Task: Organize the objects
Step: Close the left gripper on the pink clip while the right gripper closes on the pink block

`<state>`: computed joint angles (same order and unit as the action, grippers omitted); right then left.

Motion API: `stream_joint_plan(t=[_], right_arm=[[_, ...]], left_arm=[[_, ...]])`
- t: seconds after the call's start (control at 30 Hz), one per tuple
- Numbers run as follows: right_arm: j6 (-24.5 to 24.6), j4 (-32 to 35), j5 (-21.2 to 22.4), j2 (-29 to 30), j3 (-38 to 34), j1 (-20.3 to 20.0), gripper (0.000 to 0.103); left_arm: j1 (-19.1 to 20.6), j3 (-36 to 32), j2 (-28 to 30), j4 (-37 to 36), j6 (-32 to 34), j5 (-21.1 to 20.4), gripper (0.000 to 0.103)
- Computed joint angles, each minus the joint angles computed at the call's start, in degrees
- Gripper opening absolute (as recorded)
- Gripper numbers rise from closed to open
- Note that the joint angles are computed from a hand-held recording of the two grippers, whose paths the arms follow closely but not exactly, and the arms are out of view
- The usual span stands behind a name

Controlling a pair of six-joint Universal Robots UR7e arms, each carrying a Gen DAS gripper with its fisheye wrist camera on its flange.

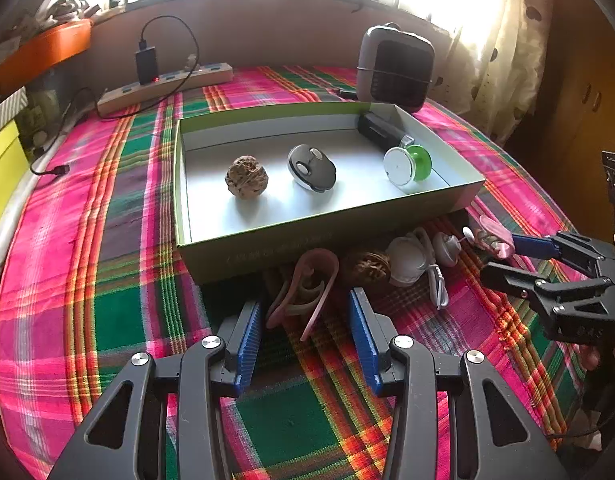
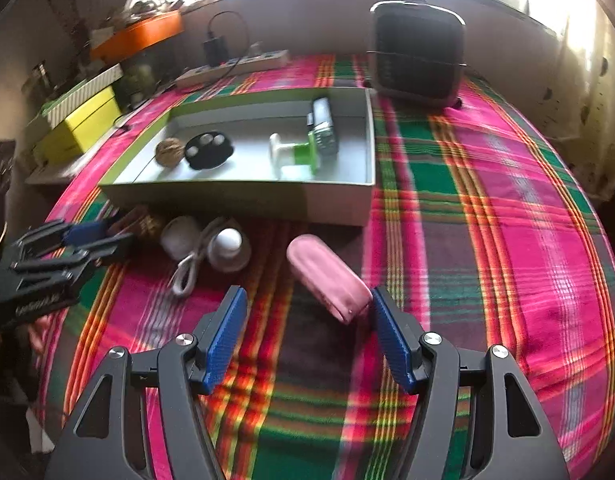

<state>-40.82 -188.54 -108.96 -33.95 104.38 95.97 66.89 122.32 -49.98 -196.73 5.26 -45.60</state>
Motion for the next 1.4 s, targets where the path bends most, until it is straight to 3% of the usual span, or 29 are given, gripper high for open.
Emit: stream_joint_plan(t=[0.47,0.93,1.4], right_arm=[[-2.56,-2.25,-2.14,2.54,-2.91,0.46,0.064],[-2.65,-4.17,-3.40,2.96,-3.24,0.56,0.039],[-2.24,-4.22,-3.24,2.69,-2.95,0.54,0.019]], left_arm=[[-0.54,-1.42,1.15,1.29,-1.00,2.99,0.040],[-0.93,-2.04,2.04,1.15,-2.51,4.88,0.040],[-1.22,-1.73,2.25,0.24,-2.29,7.09,0.021]])
